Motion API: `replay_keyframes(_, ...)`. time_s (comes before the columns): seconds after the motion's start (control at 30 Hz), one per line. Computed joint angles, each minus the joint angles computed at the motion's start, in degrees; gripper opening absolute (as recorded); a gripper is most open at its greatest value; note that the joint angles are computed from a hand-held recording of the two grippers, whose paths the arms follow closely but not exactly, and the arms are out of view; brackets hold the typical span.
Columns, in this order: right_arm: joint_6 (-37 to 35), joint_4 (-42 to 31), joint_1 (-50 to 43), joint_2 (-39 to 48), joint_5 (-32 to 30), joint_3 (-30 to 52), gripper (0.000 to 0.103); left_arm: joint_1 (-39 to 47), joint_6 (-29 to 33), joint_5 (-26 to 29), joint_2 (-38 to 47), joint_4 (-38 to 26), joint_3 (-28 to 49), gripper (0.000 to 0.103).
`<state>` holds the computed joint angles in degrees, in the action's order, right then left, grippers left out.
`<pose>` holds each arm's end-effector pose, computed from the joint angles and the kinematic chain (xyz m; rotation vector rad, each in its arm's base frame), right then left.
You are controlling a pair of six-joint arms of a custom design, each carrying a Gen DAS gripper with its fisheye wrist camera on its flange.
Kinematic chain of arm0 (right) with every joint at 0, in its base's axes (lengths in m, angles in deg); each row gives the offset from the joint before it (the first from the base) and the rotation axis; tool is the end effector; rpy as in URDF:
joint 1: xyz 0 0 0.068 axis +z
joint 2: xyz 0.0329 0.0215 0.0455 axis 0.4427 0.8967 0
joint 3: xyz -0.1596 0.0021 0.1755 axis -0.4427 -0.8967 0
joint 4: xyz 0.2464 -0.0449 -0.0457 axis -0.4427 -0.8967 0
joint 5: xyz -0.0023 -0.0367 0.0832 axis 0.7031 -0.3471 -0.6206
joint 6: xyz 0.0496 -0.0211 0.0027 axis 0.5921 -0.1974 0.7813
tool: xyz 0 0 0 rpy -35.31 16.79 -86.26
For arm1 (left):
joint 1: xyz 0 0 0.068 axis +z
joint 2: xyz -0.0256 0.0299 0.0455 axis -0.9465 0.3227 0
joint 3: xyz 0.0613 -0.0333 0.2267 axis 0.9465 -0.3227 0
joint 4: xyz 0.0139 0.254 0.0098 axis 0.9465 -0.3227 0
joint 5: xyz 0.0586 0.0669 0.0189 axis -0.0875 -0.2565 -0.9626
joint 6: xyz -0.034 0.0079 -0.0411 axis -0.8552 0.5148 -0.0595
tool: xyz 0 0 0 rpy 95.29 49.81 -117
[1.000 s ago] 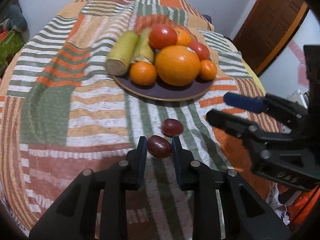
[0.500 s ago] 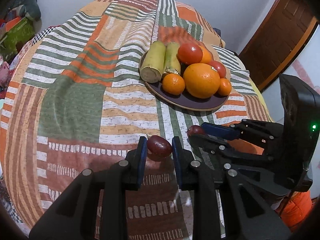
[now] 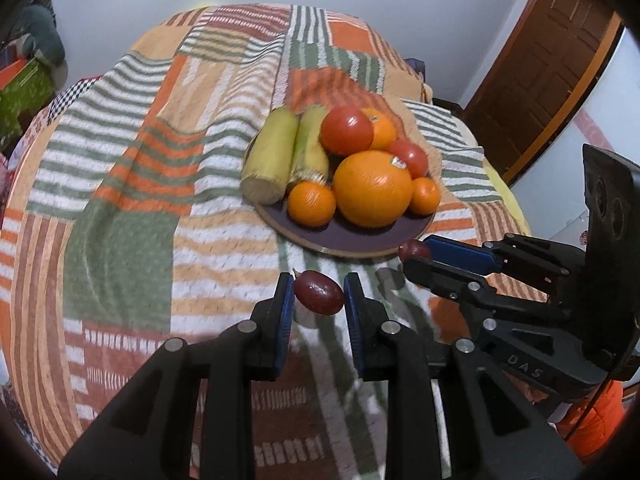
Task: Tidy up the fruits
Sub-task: 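Carry both plums to the plate edge, lower them and open both grippers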
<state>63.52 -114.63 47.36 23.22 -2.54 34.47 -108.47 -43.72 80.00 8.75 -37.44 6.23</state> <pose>0.2499 0.1013 0.2478 -0.3577 2.4750 0.3693 0.2773 -0.2132 0.2478 0.4320 2.5655 -0.4326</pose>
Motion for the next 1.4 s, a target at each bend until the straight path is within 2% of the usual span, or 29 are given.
replay_keyframes(0.53, -1.0, 1.48, -6.2, 0.89, -1.8, -0.37, 0.021, -1.34, 2.18, 0.74, 12.92, -1.05, 13.37, 0.025)
replay_keyframes(0.97, -2.11, 2.26, -6.95, 3.36, -3.52, 0.4, 0.022, -1.13, 2.08, 2.22, 17.56, -1.19, 15.83, 0.025)
replay_keyframes(1.4, -1.6, 0.46, -7.52, 3.19, -4.26, 1.48, 0.023, -1.39, 1.68, 0.85, 15.4, -1.9, 14.71, 0.025)
